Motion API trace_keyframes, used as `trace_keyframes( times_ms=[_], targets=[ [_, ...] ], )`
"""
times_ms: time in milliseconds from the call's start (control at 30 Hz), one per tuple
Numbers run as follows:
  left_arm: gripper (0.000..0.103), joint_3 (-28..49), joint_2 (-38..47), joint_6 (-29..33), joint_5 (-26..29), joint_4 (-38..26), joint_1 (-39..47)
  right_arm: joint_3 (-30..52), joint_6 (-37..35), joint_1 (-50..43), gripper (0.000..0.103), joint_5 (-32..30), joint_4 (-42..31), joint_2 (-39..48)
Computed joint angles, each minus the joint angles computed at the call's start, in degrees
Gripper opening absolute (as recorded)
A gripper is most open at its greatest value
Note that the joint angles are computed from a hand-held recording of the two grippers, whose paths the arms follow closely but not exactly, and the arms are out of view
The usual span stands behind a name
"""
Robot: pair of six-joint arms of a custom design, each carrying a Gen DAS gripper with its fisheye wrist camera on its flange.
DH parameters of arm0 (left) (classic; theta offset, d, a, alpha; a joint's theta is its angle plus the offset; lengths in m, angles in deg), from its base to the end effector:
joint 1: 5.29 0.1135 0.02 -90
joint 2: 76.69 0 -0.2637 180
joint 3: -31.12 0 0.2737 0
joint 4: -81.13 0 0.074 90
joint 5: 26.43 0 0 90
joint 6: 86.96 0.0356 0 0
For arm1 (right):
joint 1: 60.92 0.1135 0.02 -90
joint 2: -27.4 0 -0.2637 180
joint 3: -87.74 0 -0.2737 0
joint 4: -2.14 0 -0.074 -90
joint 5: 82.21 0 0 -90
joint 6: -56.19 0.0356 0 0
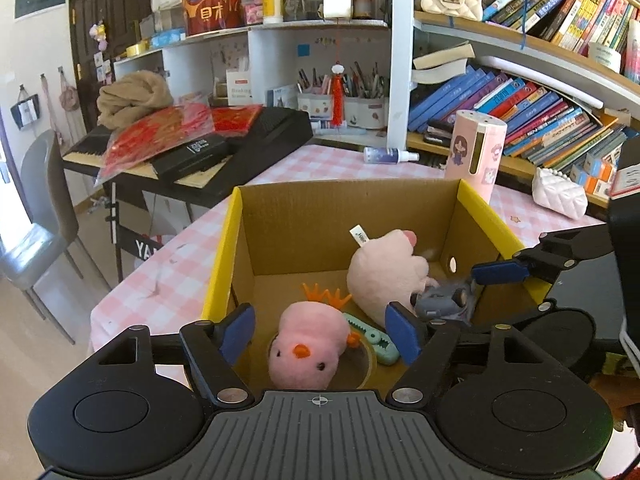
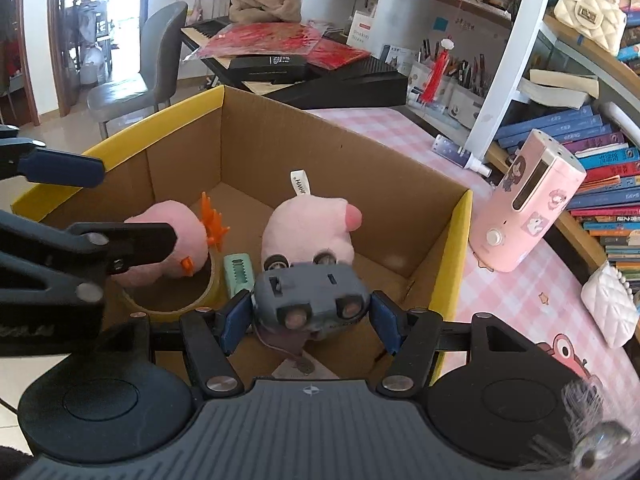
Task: Organize objects
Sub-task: 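Lower the chick into the box with the left gripper while the right gripper lowers the truck, then open the left gripper releasing the chick while the right gripper releases the truck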
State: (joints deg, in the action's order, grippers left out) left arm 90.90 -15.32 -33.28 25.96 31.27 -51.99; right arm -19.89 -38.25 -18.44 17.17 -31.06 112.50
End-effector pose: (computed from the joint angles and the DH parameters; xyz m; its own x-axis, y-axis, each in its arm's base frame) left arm 0.1742 -0.1532 0.2574 -0.6191 -0.0271 -0.7848 -0.0633 0.9979 0.0154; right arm 0.2549 0.2256 0.2375 -0.4832 -0.5460 -0.6844 -0.6220 0.7642 -0.1706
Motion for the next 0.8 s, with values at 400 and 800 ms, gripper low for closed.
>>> trace_keyframes(
  times_ms=[400,800],
  targets=[
    [0.08,-1.65,-4.96,-2.84,-3.93,-2.14,-3.44,-5.61,5.14,3.1,0.064,5.18,2.32,-7.52],
    [0.08,-3.1,-10.7,-9.01,-8.69,-8.34,-12.49,-13.64,13.33,12.31,0.067,19.62,1.77,-21.82]
  ],
)
